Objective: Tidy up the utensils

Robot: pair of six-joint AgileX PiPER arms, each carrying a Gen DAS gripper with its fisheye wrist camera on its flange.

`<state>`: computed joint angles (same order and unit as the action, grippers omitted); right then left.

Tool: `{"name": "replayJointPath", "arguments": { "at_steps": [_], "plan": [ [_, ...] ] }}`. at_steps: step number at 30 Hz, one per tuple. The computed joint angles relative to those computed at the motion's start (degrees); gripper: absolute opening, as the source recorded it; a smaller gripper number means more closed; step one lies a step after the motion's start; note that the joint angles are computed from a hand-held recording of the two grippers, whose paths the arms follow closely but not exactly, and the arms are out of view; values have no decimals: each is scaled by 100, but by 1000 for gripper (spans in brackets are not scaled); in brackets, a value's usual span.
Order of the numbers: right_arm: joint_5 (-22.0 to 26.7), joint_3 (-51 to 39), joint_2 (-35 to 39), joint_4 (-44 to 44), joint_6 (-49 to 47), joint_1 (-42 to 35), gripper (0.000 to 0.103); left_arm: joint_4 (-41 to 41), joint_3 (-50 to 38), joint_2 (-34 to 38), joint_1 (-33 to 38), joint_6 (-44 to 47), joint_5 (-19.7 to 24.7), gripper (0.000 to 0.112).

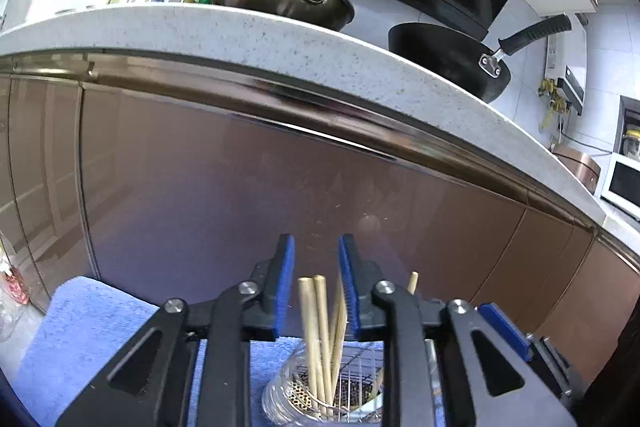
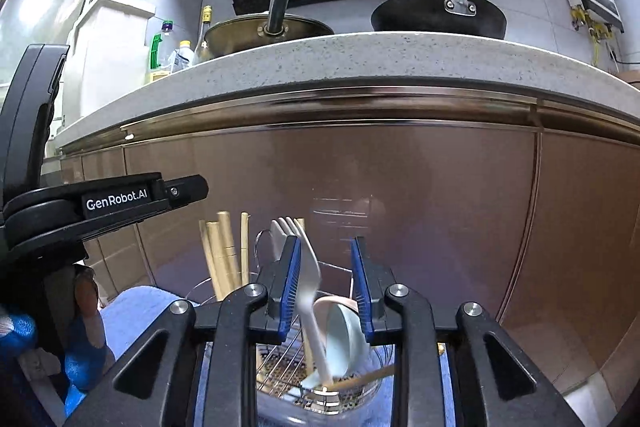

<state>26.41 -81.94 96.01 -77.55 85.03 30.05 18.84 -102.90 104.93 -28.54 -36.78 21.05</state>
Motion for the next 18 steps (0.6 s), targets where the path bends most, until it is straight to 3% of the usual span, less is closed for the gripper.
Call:
{"name": "replayJointPath", "arguments": {
  "at_steps": [3,10,13,18],
  "plan": [
    [130,21,-133,74,-99,129,39,254,120,-138,-38,-154,111,23],
    [529,53,-525,602,-658,433,41,515,726,-776,16,-280,426,23],
    [873,55,-718,822,-867,589,51,431,957,-1090,24,-64,670,37],
    [1662,173,-1131,1312,-1176,961,61,1203,1547,-1743,-243,-426,1184,43]
  ]
}}
